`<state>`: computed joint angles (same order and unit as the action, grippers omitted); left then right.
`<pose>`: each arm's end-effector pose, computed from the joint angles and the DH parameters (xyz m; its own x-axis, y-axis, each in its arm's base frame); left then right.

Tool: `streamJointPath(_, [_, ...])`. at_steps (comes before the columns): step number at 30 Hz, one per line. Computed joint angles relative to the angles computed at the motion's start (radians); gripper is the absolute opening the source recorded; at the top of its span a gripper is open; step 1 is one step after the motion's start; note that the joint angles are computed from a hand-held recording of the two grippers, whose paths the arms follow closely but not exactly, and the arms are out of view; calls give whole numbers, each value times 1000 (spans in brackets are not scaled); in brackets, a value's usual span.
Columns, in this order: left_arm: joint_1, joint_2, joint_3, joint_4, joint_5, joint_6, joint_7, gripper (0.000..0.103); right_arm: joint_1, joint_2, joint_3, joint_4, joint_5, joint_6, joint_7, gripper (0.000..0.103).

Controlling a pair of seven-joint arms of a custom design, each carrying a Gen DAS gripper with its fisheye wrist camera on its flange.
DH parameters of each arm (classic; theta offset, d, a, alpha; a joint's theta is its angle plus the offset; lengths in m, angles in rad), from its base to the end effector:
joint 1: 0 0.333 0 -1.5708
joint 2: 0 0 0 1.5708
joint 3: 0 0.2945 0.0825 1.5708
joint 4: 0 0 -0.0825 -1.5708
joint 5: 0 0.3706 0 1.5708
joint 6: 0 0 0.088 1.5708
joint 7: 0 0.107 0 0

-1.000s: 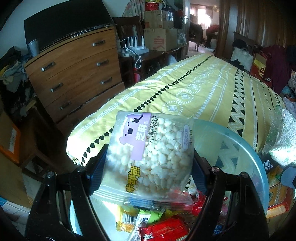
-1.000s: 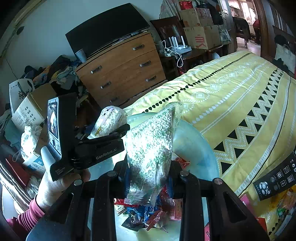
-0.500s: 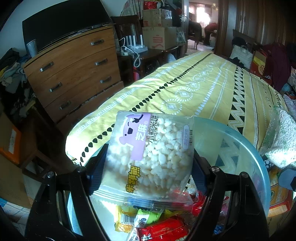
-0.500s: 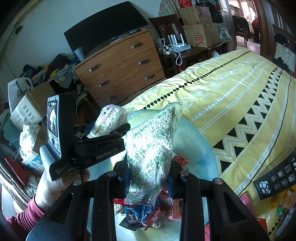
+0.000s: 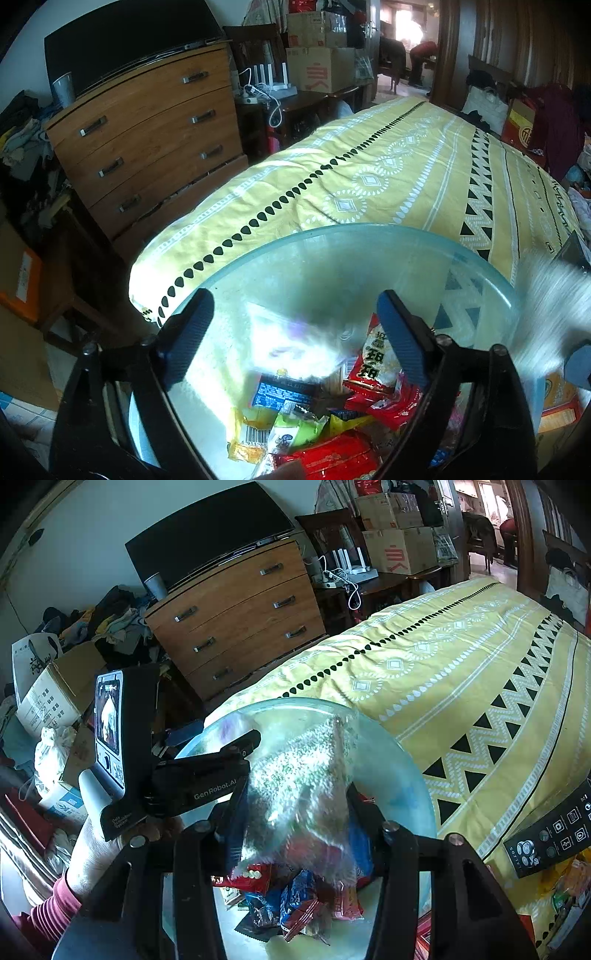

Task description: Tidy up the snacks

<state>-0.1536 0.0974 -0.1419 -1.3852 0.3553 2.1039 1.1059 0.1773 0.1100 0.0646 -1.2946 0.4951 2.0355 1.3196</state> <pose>0.5860 -0.1554 0.7004 0.1095 -0.9927 -0.0500 -0.7629 -0.0517 -0.6444 0.5760 0.1665 0.7318 0.4870 -0.8100 -0.3268 -0.7468 -0.1921 -0.6367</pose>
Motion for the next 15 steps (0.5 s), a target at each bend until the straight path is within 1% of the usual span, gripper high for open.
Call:
streamJointPath(2, [0,-3,1,-5,9,8,-7,101,0,-1,0,-6,0,12,-1,55])
streamJointPath(3, [-2,-7,1,-12,15,12,-14,102,2,-1,1,-5,-3,15,1,57])
streamJointPath(8, [7,-13,0,-30,-7,29,-13,103,2,-8,0,-17,0,28,-4,62])
streamJointPath(10, [11,-10,-1,-30,-39,27,10,103,4,-15,0,-30,-1,35,-7,68])
streamJointPath(11, [13,-10,-2,-30,-54,26,22,103,5,-16,0,-32,-2,37,-7,69])
streamJointPath(13, [10,-11,-5,-32,-62,17,30,103,6,-17,-1,-33,-3,35,-2,81])
streamJointPath(15, [7,-17,-6,-42,-52,23,25,103,8,-24,-1,-43,-1,41,-3,83])
